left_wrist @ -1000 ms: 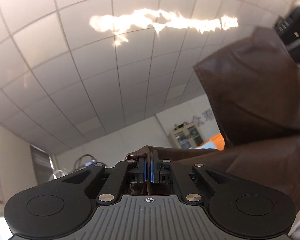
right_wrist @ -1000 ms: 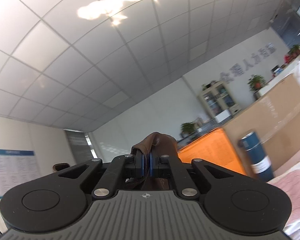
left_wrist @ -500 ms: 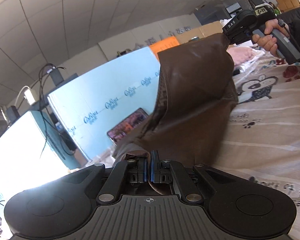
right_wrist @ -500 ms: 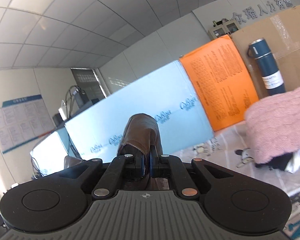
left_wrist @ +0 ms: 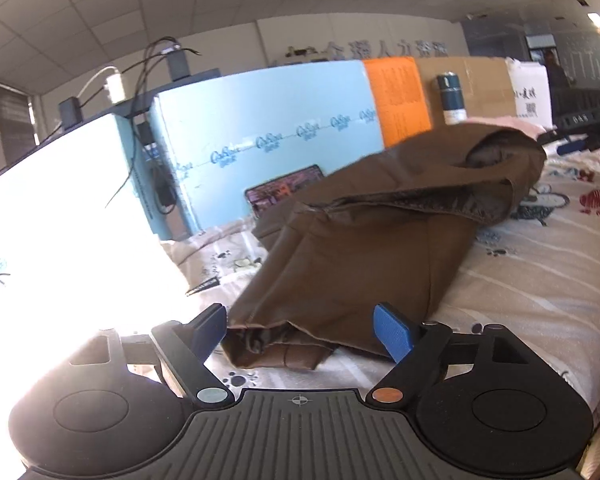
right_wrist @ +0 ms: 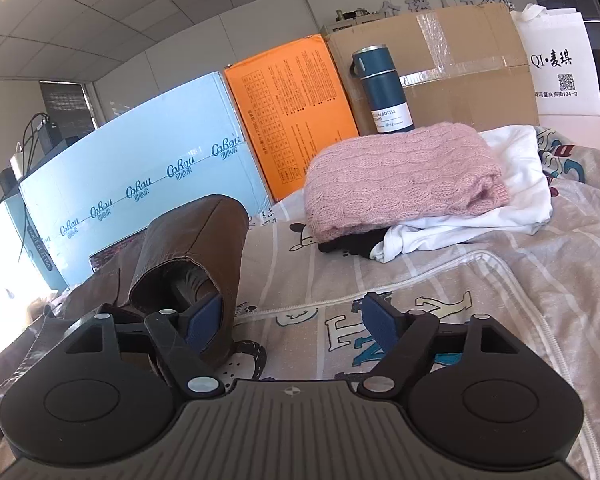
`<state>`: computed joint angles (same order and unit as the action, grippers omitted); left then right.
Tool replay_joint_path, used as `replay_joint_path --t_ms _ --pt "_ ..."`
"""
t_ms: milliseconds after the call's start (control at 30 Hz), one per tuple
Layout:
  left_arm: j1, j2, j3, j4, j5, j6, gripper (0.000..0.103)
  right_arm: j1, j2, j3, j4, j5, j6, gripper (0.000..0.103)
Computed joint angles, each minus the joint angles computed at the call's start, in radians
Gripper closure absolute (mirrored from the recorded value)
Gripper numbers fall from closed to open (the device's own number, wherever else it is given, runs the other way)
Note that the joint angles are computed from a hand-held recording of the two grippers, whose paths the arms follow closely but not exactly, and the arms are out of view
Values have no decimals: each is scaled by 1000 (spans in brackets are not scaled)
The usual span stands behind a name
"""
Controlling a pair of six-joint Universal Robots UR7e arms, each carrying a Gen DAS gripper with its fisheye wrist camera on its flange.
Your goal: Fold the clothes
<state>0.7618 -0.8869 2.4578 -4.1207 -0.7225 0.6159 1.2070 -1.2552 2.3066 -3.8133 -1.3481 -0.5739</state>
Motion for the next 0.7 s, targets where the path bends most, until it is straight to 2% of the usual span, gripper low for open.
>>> replay_joint_path --t_ms 67,167,267,367,600,700 --pt "7 10 -30 -61 21 -13 15 9 -3 28 -52 27 -43 23" --pt "39 12 -94 -63 -7 -65 15 20 -10 64 -88 110 -120 14" --pt "68 17 -162 -2 -32 -146 15 31 -34 98 -11 210 -265 7" --pt "87 20 -215 108 -44 -210 15 54 -48 110 110 247 -404 4" --pt "133 -3 -286 407 -40 -312 15 134 -71 90 457 162 -687 5" --pt "146 -17 -274 452 -61 -329 15 181 -45 84 483 68 -788 6"
